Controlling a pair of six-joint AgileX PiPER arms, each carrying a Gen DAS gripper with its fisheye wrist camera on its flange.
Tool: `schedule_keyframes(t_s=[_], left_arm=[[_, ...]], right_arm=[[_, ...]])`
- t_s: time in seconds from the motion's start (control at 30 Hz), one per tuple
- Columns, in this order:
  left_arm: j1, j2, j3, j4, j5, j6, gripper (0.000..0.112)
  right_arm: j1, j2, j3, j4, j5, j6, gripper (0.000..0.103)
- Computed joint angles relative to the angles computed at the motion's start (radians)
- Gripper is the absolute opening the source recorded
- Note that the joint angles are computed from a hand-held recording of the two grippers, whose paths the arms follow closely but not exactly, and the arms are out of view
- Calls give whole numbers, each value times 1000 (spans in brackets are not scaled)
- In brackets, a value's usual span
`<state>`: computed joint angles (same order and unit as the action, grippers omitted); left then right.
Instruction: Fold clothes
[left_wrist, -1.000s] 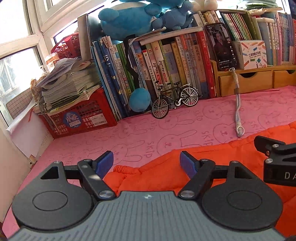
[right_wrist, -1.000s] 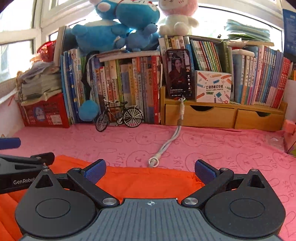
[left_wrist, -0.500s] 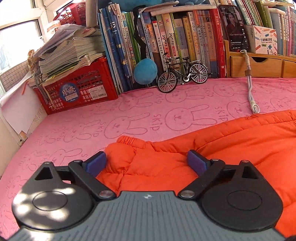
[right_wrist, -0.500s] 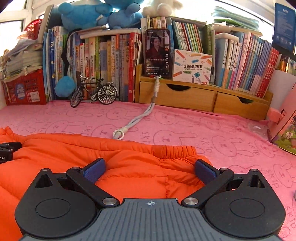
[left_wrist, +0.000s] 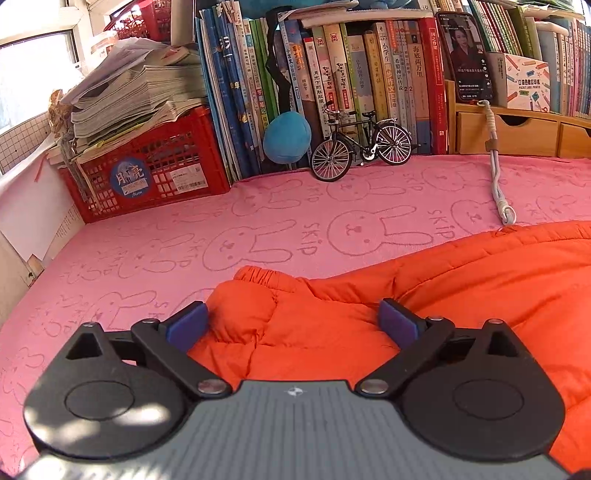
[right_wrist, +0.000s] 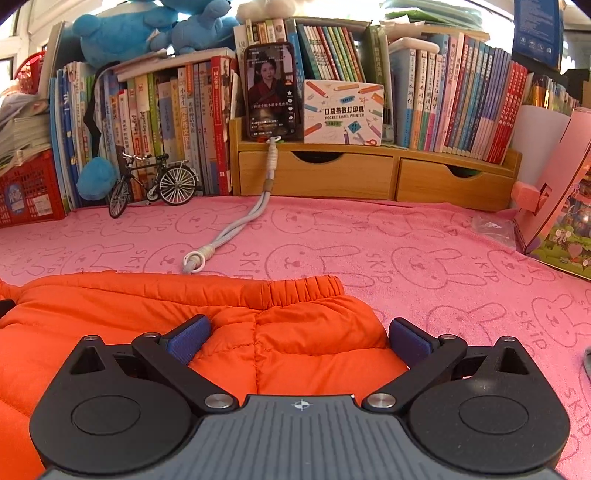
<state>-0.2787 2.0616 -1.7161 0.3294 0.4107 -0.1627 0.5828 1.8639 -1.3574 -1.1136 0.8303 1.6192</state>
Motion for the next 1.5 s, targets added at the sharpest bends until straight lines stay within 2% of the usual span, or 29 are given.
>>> schedule_keyframes(t_s=[0.17, 0.33, 0.43, 0.53, 0.6, 0.67, 0.73, 0.87, 0.97, 1.0, 1.03, 1.2, 1.37, 1.43, 1.5], left_arm=[[23, 8, -10, -111, 3, 85, 102], [26, 20, -21, -131, 2, 88, 103], [39, 25, -35, -200, 13, 140, 103], [79, -21, 4, -294, 5, 211, 101], [130, -82, 74, -412, -31, 313, 100], [194, -150, 160, -612, -71, 500, 99], [265, -216, 230, -812, -57, 670, 99], [417, -299, 336, -1205, 76, 1032, 99], [489, -360, 430, -1348, 138, 1196, 99], [516, -383, 474, -1437, 162, 1295, 99], [547, -393, 497, -1490, 219, 1366, 99], [621, -405, 552, -1574, 385, 1501, 99], [671, -343, 514, -1630, 603, 1524, 99], [669, -321, 497, -1649, 654, 1548, 99], [651, -305, 480, -1628, 652, 1523, 99]], right_arm=[[-65, -45, 68, 51, -102, 74, 103], [-83, -48, 83, 61, -136, 97, 103], [-92, -40, 74, 80, -146, 84, 103], [-108, -64, 97, 94, -182, 85, 103], [-114, -119, 160, 63, -222, 137, 103], [-115, -178, 238, -18, -272, 220, 103], [-113, -244, 313, -89, -309, 274, 103], [-76, -347, 427, -173, -289, 311, 103], [-33, -403, 483, -153, -231, 274, 103], [-19, -421, 504, -149, -215, 269, 103], [-4, -439, 524, -144, -198, 264, 103], [54, -541, 631, -114, -156, 282, 103], [117, -600, 697, -85, -104, 308, 103], [129, -613, 716, -89, -101, 329, 103], [133, -620, 728, -103, -104, 365, 103]])
